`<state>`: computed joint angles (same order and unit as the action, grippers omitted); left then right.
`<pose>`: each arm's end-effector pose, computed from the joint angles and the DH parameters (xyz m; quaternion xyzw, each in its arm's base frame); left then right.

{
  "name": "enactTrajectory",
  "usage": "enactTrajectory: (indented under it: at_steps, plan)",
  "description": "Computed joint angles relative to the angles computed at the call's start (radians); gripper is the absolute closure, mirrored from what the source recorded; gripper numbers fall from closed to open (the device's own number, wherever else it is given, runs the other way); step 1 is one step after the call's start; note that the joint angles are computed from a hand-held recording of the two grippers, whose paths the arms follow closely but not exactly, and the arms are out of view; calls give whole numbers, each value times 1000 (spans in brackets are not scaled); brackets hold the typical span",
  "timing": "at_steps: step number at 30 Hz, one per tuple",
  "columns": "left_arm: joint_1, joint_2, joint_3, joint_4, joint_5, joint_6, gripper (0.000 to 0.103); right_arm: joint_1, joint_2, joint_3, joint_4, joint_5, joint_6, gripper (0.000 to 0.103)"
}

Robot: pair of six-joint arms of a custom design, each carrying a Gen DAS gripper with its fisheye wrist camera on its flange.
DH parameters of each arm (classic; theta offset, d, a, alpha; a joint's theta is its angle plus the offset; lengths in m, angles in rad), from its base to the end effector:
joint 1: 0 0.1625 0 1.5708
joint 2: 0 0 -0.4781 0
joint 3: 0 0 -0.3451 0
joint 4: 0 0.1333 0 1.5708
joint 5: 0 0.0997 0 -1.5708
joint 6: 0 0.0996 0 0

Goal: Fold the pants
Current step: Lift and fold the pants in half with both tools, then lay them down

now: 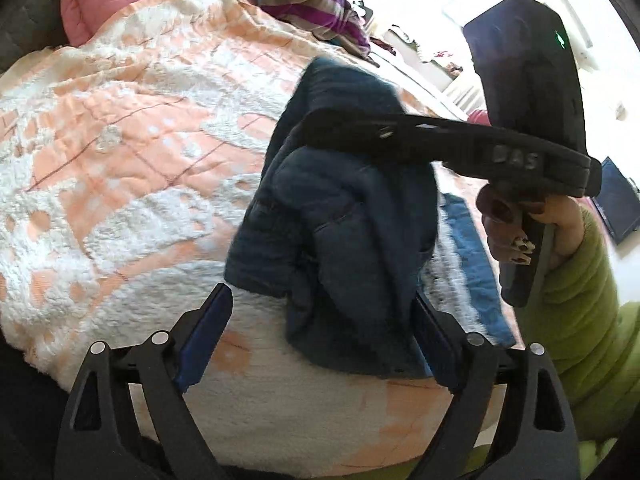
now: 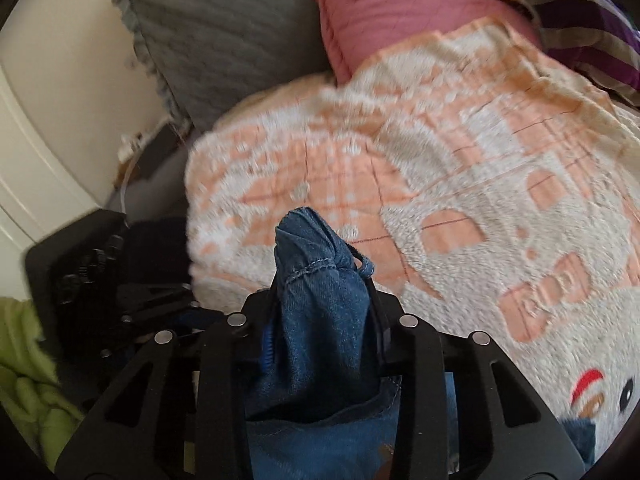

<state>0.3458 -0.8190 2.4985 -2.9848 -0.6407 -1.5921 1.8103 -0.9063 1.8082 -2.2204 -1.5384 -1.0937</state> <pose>-0.2755 -0.3258 0.0851 -0.1033 0.8819 -0.4196 0.1886 0.2703 -0.5316 0.1469 -0.6117 0.7808 0.1078 0.0667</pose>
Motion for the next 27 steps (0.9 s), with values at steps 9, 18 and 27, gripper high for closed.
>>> enactTrajectory:
  at_steps: [9,18,27]
  plan:
    - [113,117,-90,-430,-111,368,12,-76,-70,-43,68,89,-1,76]
    - [167,149,-269,-357,-193,567,22,-156,-116,-86,99,150,15,66]
    - [223,202,-399,-283,-323,753,22,-272,-236,-19,-93,146,34,46]
